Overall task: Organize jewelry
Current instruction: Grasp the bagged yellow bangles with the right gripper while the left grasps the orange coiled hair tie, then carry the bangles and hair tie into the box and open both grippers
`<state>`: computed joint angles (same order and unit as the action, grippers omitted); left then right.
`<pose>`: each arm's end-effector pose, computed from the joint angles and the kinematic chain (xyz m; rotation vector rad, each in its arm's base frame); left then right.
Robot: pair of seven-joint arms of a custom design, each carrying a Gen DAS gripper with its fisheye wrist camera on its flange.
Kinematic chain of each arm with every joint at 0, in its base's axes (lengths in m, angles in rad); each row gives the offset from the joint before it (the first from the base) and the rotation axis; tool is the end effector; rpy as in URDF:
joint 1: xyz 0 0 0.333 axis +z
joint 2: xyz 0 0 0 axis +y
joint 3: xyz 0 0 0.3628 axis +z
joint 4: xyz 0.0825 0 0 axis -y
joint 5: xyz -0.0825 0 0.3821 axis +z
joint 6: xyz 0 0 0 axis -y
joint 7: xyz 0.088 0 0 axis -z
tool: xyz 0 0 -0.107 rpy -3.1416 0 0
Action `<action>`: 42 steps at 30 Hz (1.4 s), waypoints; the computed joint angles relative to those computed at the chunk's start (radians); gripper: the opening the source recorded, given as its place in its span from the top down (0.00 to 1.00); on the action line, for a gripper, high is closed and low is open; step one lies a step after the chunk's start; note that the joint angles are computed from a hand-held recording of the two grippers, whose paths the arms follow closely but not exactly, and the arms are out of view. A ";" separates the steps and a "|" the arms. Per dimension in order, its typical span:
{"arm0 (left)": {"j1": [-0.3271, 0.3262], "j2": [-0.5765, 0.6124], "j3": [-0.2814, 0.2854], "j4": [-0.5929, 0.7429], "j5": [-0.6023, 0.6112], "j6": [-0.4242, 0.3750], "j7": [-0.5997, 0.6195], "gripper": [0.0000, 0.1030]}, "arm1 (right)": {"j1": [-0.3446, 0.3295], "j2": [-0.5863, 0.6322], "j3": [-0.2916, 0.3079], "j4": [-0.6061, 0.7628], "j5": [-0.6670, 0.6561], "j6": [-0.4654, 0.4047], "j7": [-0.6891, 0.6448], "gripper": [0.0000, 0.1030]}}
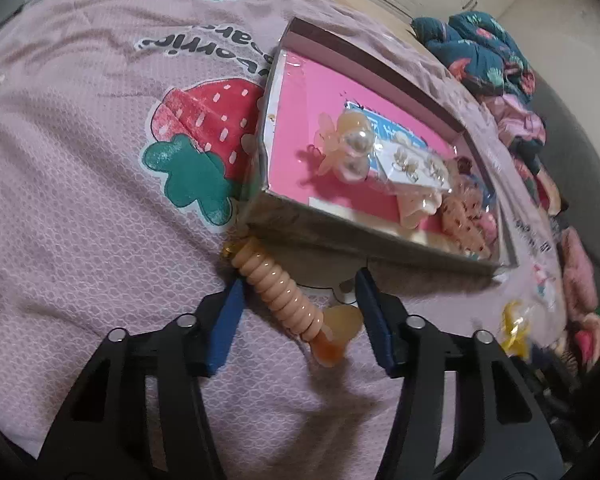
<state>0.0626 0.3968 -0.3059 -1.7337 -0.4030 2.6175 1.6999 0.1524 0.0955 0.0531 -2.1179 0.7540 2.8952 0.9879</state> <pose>0.6967 -0.1323 0.4578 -2.0759 2.1156 -0.9510 0.5940 0.0815 0.4827 -1.7979 1.6048 -0.3654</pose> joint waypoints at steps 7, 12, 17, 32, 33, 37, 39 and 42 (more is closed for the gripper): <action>0.028 -0.057 -0.016 -0.064 -0.042 0.026 0.104 0.78 | 0.001 -0.008 0.010 0.028 0.047 0.003 -0.062 0.54; 0.056 -0.096 -0.035 -0.095 -0.172 0.005 0.223 0.90 | 0.007 -0.010 0.011 0.051 0.078 0.004 -0.098 0.54; 0.028 -0.137 -0.015 -0.106 -0.243 0.021 0.298 0.90 | 0.009 -0.011 0.008 0.071 0.092 0.005 -0.116 0.54; -0.048 -0.104 0.017 0.062 -0.169 0.013 0.320 0.90 | -0.018 0.022 0.001 0.182 0.095 0.064 -0.116 0.54; -0.049 -0.095 0.014 0.078 -0.159 0.013 0.317 0.90 | -0.022 0.027 0.001 0.191 0.093 0.067 -0.112 0.54; -0.061 -0.055 0.008 0.142 -0.103 0.014 0.289 0.90 | -0.036 0.057 -0.002 0.229 0.065 0.077 -0.082 0.54; -0.068 -0.028 0.007 0.180 -0.067 0.010 0.265 0.90 | -0.044 0.078 -0.006 0.252 0.033 0.072 -0.053 0.54; -0.082 0.026 0.007 0.250 -0.005 -0.008 0.215 0.90 | -0.048 0.121 -0.022 0.297 -0.051 0.057 0.029 0.54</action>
<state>-0.0192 0.4228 -0.2987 -1.4836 -0.4084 2.6092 1.9149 0.1046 0.2169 0.0315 -1.8208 0.7027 2.9527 1.0170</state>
